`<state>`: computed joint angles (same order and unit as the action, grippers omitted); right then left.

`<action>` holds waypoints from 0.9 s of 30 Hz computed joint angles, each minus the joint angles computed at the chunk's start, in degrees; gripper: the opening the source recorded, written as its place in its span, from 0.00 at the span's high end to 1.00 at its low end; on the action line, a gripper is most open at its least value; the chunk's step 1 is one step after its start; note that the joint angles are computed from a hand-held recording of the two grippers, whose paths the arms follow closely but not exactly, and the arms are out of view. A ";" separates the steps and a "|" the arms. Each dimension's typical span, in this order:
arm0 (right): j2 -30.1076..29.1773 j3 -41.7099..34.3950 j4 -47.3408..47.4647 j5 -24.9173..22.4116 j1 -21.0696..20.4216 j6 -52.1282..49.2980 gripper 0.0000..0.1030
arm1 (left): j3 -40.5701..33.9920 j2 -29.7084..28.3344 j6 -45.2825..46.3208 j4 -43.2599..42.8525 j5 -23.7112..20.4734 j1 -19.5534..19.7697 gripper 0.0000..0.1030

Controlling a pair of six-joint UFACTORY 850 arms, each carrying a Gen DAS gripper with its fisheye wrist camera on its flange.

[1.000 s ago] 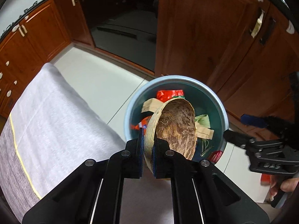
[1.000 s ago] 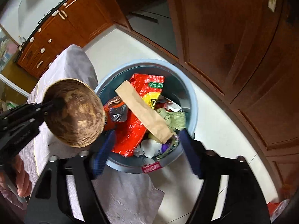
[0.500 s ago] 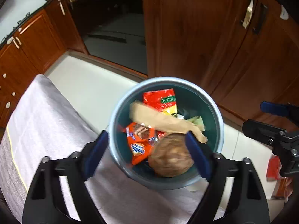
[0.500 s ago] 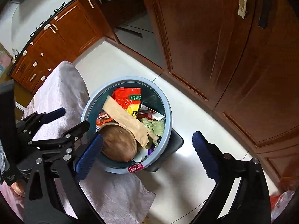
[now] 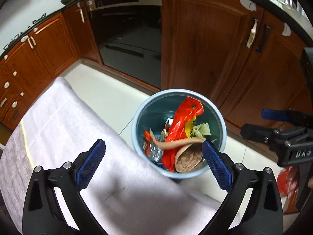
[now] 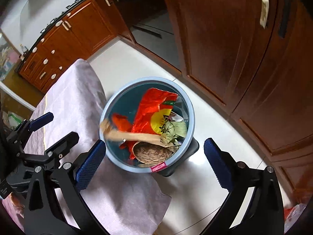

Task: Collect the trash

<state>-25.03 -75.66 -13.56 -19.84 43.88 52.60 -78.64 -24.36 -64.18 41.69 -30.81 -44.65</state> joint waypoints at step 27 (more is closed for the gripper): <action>3.34 0.64 -18.29 -16.37 15.60 19.45 0.06 | 22.29 22.50 -20.96 6.38 -5.23 -7.80 0.04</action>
<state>-21.68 -75.02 -31.84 -36.21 59.48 72.05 -56.35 -1.85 -85.13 48.07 -36.04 -52.45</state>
